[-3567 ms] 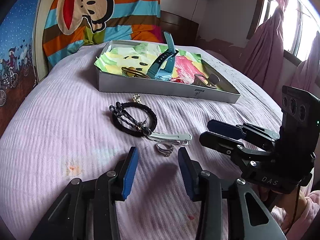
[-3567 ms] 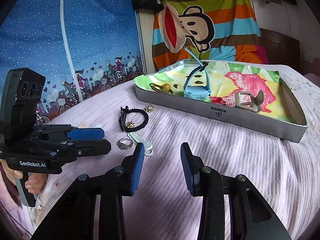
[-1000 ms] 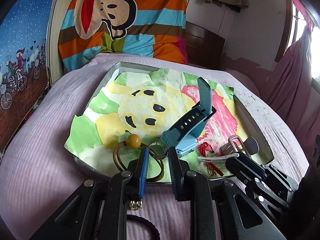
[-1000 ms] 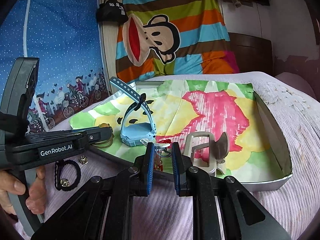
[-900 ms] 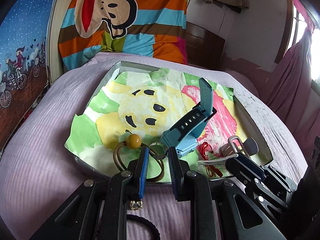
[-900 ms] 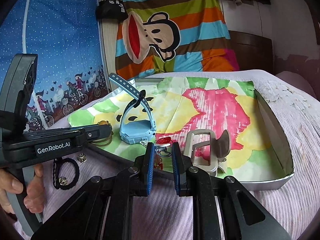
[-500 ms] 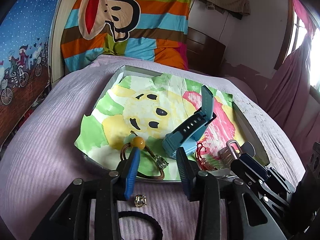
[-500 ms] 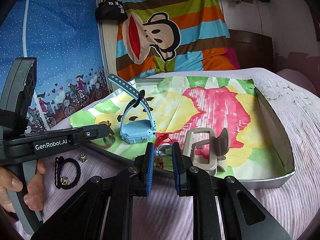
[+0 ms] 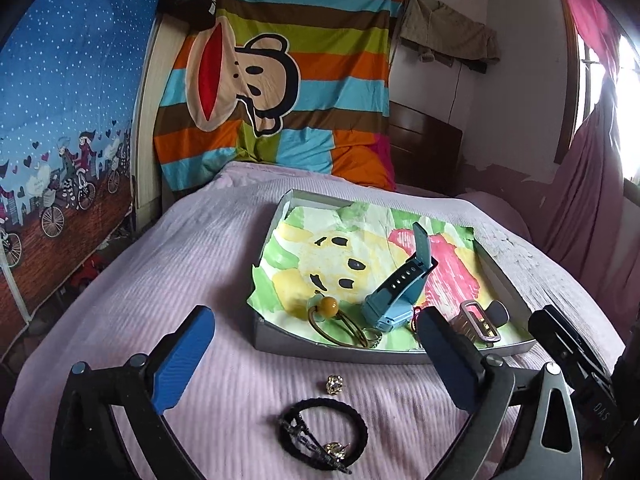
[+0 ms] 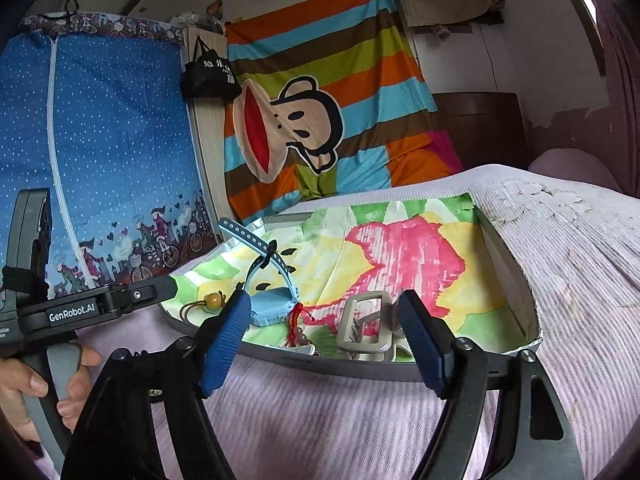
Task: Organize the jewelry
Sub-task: 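Withdraw both open tools from the tray back over the bed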
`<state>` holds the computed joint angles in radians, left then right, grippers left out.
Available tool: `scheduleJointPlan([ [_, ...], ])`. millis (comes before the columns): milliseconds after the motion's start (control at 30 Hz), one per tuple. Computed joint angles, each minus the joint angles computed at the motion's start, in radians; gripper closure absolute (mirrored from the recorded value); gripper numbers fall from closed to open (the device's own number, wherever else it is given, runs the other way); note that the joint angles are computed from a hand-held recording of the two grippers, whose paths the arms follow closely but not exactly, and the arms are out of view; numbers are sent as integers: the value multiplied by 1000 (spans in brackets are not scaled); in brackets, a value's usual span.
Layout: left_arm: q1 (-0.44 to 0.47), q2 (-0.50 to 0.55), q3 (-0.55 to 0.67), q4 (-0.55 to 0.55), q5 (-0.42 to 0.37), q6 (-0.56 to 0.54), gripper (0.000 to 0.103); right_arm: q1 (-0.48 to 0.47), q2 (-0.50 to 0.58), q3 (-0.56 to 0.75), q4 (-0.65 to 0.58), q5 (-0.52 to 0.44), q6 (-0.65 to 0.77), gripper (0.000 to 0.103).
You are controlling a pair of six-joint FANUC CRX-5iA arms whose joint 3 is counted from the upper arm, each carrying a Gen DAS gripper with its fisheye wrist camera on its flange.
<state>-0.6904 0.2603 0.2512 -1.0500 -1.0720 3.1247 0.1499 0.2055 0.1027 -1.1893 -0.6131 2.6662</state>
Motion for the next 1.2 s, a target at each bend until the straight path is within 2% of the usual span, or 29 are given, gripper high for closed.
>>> scheduleJointPlan([
  [133,-43,-22,-26,-63,-37,33,0,-52,-20,-27,-128,-39,114,15],
  [267,-93,-35,-42,-121,-80,41,0,-99,-43,-63,-241,-91,226,10],
  [367,-124,-40,-46,-148,-117,25,0,-121,-58,-81,-281,-128,263,3],
  [500,-154,-51,-58,-165,-156,-1,0,-135,-81,-105,-299,-160,289,2],
  [800,-164,-95,-100,-129,-185,-10,0,-116,-127,-136,-236,-170,294,2],
  [1200,-84,-147,-148,22,-101,-88,0,18,-141,-127,19,-125,198,2],
])
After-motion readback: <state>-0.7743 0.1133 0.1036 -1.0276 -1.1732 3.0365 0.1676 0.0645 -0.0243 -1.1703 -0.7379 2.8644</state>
